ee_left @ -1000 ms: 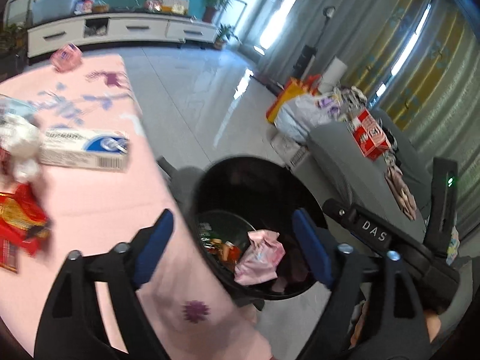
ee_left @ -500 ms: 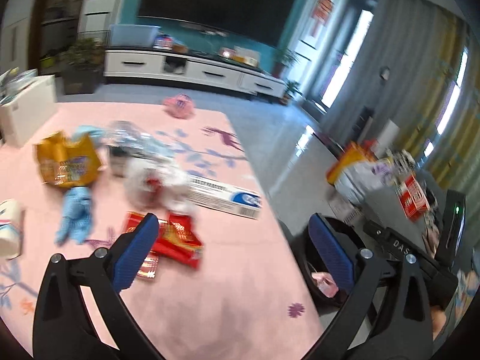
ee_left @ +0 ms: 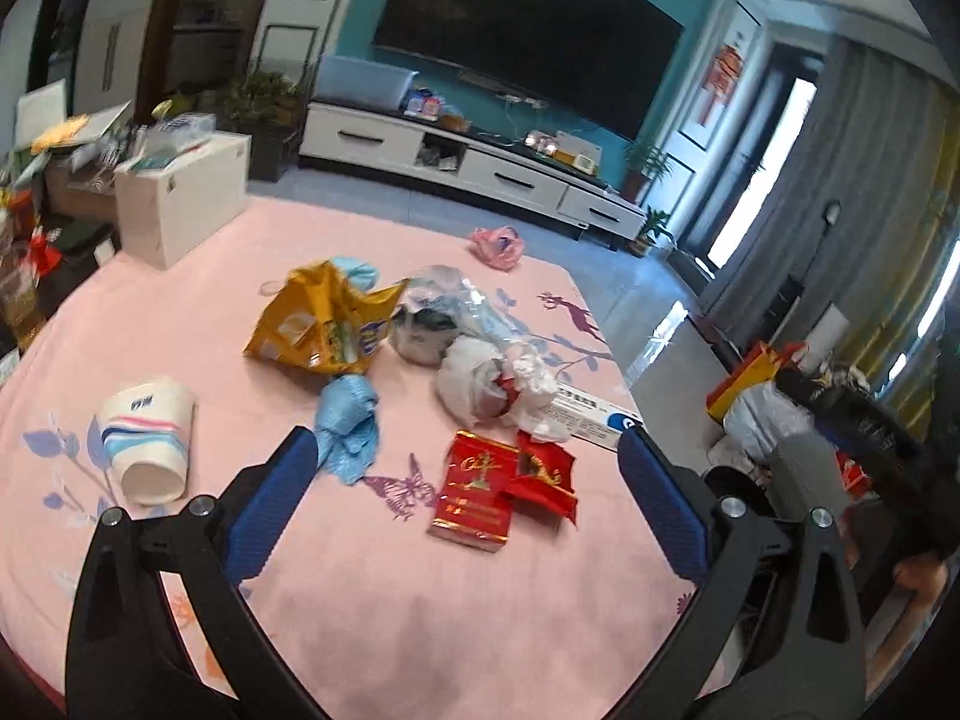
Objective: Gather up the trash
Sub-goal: 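Return both open tools to the table above the remaining trash, then grasp the blue cloth with the left tool while the right tool grasps the red wrapper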
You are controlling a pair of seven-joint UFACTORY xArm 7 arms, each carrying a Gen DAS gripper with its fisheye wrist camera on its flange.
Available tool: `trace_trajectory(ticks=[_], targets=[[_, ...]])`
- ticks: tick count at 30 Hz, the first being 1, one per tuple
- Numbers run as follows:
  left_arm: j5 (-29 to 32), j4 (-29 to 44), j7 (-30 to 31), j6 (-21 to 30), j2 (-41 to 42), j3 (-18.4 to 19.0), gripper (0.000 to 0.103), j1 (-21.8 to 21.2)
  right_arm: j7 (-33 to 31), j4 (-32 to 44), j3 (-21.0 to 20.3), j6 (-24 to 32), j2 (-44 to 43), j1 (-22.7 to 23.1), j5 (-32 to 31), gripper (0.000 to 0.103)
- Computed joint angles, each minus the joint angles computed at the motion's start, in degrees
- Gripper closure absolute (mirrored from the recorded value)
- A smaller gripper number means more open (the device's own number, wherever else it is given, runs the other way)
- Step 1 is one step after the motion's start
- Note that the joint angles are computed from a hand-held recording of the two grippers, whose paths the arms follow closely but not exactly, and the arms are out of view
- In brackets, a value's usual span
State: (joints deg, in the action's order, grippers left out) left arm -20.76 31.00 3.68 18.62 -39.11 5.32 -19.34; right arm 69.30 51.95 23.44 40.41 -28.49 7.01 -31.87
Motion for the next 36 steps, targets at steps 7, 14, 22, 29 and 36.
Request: trace_trajectory(ticks=[7, 14, 22, 29, 36], targets=[[-4.0, -0.4, 1.8, 2.6, 0.6, 4.6, 0.003, -0.8, -5.4, 3.8, -0.8, -8.9, 7.1, 3.5, -0.1, 0.003], [-3.9, -1.6, 1.5, 0.8, 1.0, 3.1, 0.003, 1.5, -5.5, 5.4, -0.9, -5.1, 13.2, 5.5, -3.4, 0.003], [-8.2, -1.4, 3.5, 1.2, 1.5, 6.4, 0.003, -1.2, -3.7, 3.0, -4.6, -5.3, 12.3, 7.8, -2.3, 0.003], [-8.8, -1.3, 3.3, 1.9, 2.1, 4.1, 0.003, 0.3, -4.3, 1.8, -4.4, -5.6, 11.0, 6.9, -1.2, 0.003], [-6.7, -2.2, 0.4, 0.1, 2.1, 2.5, 0.003, 1.5, -6.4, 0.6, -5.5, -7.0, 10.4, 7.4, 1.7, 0.003]])
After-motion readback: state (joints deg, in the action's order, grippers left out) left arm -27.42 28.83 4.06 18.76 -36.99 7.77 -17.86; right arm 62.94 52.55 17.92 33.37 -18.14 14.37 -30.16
